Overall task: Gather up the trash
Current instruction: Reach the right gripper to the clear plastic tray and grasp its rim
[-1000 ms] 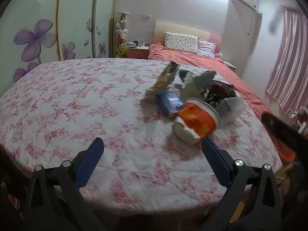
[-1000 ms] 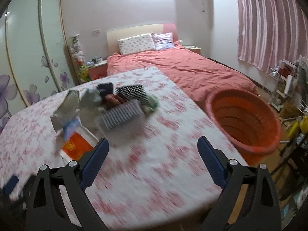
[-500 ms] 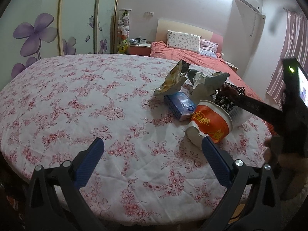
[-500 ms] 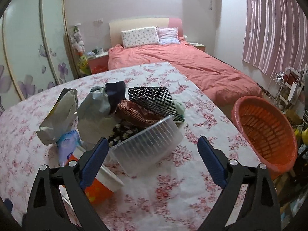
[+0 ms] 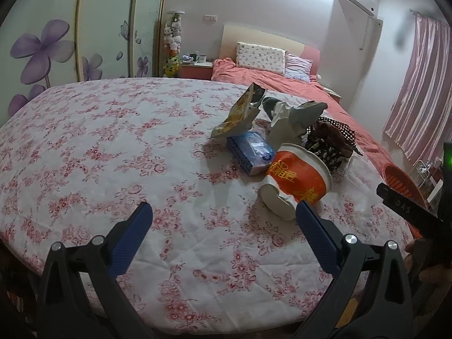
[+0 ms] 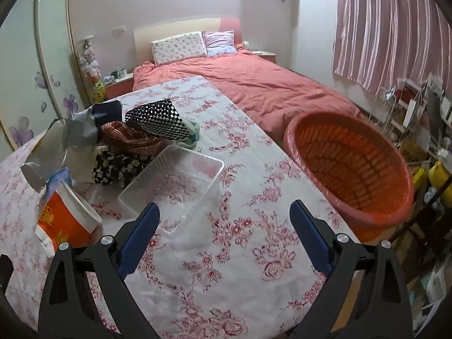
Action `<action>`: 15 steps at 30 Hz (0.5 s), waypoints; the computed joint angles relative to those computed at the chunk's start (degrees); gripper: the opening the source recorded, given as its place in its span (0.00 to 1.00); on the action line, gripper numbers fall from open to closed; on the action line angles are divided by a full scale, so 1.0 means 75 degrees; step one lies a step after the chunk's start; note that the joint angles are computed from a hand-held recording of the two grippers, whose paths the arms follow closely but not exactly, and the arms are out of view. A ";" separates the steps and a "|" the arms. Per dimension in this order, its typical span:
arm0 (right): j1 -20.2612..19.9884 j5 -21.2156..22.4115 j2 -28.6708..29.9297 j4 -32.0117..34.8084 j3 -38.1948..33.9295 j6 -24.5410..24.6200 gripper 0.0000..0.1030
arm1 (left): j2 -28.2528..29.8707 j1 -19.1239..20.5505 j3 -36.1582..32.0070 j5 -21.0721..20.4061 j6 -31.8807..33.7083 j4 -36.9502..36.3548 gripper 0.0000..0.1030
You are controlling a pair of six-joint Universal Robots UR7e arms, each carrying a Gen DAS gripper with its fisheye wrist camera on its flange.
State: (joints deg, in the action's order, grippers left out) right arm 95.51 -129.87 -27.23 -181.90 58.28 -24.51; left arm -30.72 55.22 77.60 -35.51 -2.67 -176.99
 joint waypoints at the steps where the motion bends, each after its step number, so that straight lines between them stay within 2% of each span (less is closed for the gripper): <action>1: -0.0025 0.0102 -0.0052 0.0009 0.0068 0.0062 0.89 | 0.0007 0.0007 -0.0020 -0.0021 -0.0016 0.0037 0.96; 4: -0.0070 0.0251 -0.0073 0.0141 0.0032 0.0196 0.85 | 0.0032 0.0033 -0.0072 -0.0083 -0.0042 0.0095 0.96; 7: -0.0142 0.0359 -0.0070 0.0433 -0.0066 0.0481 0.72 | 0.0130 0.0035 -0.0193 -0.0125 0.0103 0.0058 0.96; 10: -0.0221 0.0454 -0.0033 0.1001 -0.0248 0.0932 0.63 | 0.0278 0.0024 -0.0389 -0.0085 0.0394 -0.0015 0.96; 13: -0.0286 0.0399 -0.0021 0.1653 -0.0381 0.1359 0.53 | 0.0379 0.0063 -0.0612 -0.0286 0.0554 0.0124 0.96; 14: -0.0304 0.0399 -0.0039 0.1755 -0.0362 0.1466 0.47 | 0.0411 0.0079 -0.0689 -0.0343 0.0574 0.0182 0.96; 15: -0.0308 0.0393 -0.0052 0.1634 -0.0308 0.1418 0.34 | 0.0473 0.0104 -0.0810 -0.0410 0.0623 0.0235 0.96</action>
